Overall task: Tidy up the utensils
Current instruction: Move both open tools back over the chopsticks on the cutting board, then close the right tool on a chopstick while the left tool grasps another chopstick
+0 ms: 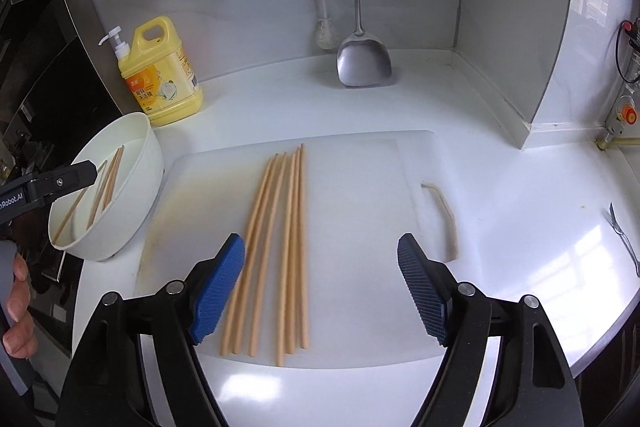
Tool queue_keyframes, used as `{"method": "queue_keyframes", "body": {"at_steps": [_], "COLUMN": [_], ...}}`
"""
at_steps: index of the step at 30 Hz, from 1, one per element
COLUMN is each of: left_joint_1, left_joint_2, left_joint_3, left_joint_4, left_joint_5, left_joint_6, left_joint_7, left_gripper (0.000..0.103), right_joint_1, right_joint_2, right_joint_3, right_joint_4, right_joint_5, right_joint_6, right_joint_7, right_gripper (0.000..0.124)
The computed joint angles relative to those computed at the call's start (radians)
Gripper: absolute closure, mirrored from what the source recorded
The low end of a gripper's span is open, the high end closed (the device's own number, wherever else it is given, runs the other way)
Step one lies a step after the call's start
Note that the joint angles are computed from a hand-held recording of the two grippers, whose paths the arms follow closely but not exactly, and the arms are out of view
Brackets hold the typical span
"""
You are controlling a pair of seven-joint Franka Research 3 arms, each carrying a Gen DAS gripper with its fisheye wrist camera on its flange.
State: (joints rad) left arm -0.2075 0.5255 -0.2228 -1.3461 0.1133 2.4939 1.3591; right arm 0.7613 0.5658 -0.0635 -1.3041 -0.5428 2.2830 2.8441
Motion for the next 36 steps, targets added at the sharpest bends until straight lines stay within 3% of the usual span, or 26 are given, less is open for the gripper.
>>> {"method": "queue_keyframes", "body": {"at_steps": [3,8,13,17,24,28,36], "left_joint_1": [-0.050,-0.078,-0.093,-0.116,-0.071,-0.081,-0.092], "left_joint_2": [-0.035,-0.063,-0.070,-0.055,-0.002,0.021,0.075], "left_joint_3": [0.036,0.043,0.053,0.088,0.047,0.053,0.050], "left_joint_4": [-0.055,-0.100,-0.142,-0.161,-0.177,-0.195,-0.152], "left_joint_5": [0.064,0.127,0.201,0.312,0.257,0.252,0.240], "left_joint_6": [0.018,-0.002,0.032,0.075,0.186,0.253,0.253], "left_joint_7": [-0.103,-0.199,-0.228,-0.267,-0.246,-0.254,-0.228], "left_gripper": [0.009,0.007,0.006,0.006,0.006,0.006,0.006], "right_joint_1": [-0.023,-0.050,-0.051,-0.040,0.005,0.009,0.013], "right_joint_2": [-0.058,-0.098,-0.066,0.008,0.110,0.143,0.191], "right_joint_3": [0.010,0.021,0.009,-0.005,-0.067,-0.075,-0.082], "right_joint_4": [-0.104,-0.189,-0.185,-0.114,-0.011,0.013,0.061], "right_joint_5": [-0.005,-0.012,-0.010,0.000,-0.018,-0.013,0.020], "right_joint_6": [0.061,0.131,0.183,0.173,0.176,0.166,0.142], "right_joint_7": [-0.038,-0.070,-0.029,-0.030,-0.014,-0.015,-0.031], "right_gripper": [0.046,0.046,0.046,0.046,0.046,0.046,0.046]}}
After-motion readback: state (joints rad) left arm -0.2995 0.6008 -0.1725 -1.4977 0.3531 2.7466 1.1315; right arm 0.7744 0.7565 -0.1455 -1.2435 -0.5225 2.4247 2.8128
